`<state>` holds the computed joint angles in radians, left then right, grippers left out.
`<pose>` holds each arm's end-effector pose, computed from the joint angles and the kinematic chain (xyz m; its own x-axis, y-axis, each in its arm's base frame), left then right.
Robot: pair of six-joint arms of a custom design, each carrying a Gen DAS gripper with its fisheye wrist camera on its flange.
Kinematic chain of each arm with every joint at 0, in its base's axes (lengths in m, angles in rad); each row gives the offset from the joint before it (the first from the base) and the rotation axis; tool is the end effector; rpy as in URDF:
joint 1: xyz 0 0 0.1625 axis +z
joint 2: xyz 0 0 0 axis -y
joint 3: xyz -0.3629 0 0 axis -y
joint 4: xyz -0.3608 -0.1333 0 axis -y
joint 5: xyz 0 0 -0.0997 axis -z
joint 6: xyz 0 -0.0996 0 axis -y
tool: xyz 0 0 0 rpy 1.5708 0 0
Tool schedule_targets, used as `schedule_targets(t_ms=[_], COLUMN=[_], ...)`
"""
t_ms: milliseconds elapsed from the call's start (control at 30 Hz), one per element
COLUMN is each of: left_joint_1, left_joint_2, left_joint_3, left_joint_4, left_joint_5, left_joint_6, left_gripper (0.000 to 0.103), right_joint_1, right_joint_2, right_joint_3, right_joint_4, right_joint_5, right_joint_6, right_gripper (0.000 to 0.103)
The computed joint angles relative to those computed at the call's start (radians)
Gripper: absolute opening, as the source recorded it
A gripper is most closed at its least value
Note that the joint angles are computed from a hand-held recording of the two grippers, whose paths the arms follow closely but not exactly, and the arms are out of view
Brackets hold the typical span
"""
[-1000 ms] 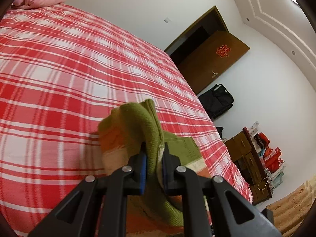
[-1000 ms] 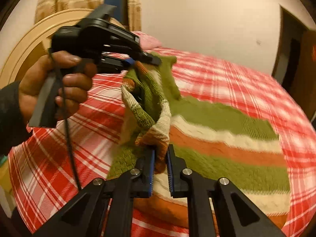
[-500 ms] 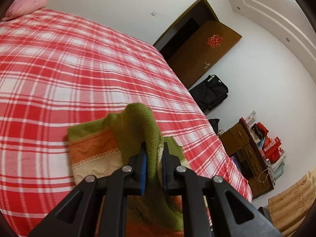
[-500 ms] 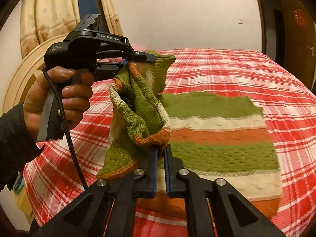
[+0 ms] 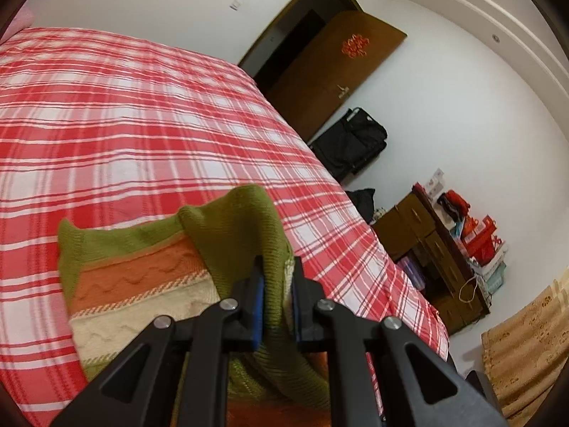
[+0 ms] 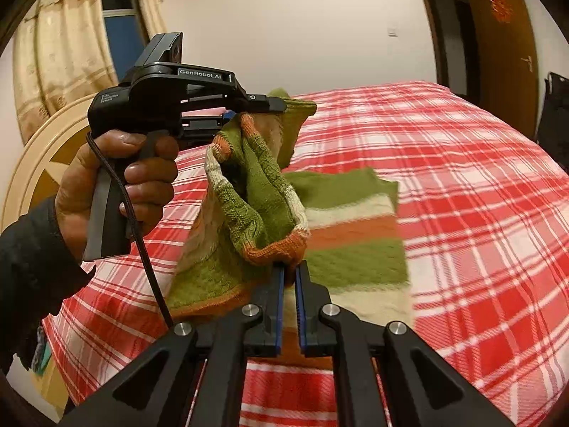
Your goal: Fold small clothes
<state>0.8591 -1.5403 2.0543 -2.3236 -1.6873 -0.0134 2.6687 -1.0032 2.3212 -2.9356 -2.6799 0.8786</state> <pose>-0.1988 -0.4169 0.2753 -0.7426 0.6596 0.1161 0.6247 0.7447 -0.2350 0.3646 -0.1370 0.0795 -0.8379 0.1093 0.5348 -0.3827 0.5810 -0.7184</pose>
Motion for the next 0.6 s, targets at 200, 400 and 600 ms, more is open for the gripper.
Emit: schedule_targets(t_ms=[200,400,600], left_joint_1=[-0.048,-0.086,-0.122], left_joint_2=[0.069,0.113,0.116], left_joint_3=[0.035,0.089,0.122], left_joint_4=[-0.034,-0.069,-0.098], left_joint_5=[0.035,0.077,0.11], left_joint_6=[-0.016,-0.016,-0.01], left_gripper=[0.013,0.013,0.016], right_joint_1=[-0.002,-0.005,-0.027], right_joint_2=[-0.106,-0.166,-0.199], right_joint_3=[0.078,0.135,0.177], right_joint_4=[0.116,0.188,0.196], right_joint_5=[0.024,0.068,0.092], right_joint_6=[0.162,0.278,0.321], right_gripper=[0.005,0.005,0.006])
